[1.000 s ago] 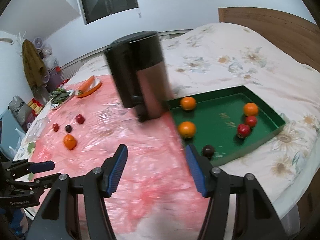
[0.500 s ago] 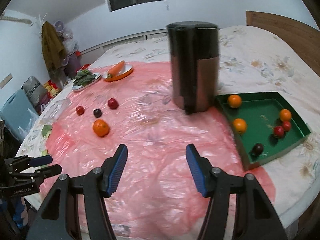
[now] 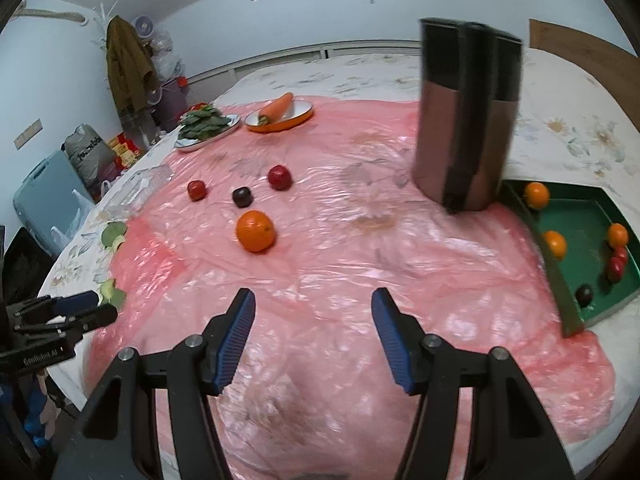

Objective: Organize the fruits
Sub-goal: 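Move both grippers back over the remaining fruit on the pink sheet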

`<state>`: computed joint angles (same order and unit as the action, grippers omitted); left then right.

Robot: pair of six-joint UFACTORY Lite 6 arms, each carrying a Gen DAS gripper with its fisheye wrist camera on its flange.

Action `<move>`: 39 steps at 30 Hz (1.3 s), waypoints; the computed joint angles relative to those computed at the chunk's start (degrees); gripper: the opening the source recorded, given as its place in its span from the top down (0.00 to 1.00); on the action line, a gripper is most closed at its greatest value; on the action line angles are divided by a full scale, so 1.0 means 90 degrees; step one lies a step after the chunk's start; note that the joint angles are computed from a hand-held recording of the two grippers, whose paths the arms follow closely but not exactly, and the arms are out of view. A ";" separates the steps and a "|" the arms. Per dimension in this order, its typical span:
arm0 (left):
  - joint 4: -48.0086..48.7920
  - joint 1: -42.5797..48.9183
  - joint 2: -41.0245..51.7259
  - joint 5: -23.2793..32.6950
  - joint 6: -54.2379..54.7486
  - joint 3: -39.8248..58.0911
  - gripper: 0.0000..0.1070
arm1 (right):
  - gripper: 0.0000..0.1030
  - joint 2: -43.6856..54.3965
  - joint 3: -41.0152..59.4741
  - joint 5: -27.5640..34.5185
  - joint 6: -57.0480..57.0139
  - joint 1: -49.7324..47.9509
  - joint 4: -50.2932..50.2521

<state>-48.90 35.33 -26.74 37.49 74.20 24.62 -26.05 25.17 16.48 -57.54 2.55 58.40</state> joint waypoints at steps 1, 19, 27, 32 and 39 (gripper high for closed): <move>-0.0133 0.0059 0.0203 -0.0050 0.0162 0.0113 0.56 | 0.05 0.0114 0.0045 -0.0098 -0.0018 0.0131 0.0067; -0.1120 -0.1701 0.3777 -0.0995 0.0121 0.3035 0.56 | 0.05 0.3674 0.2293 -0.0612 -0.4273 0.1503 0.4744; -0.0812 -0.2567 0.5381 -0.1214 -0.0688 0.4714 0.56 | 0.05 0.4795 0.3270 -0.0420 -0.4526 0.1474 0.4903; -0.0532 -0.2876 0.6269 -0.1250 -0.1105 0.5543 0.56 | 0.05 0.5212 0.3606 -0.0248 -0.4674 0.1404 0.4983; -0.0294 -0.3090 0.7042 -0.1357 -0.1437 0.6254 0.56 | 0.05 0.5824 0.4133 -0.0132 -0.4283 0.1414 0.4626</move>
<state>-51.55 7.52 36.63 25.28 61.26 80.90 26.37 62.38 15.29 -96.09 15.28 100.03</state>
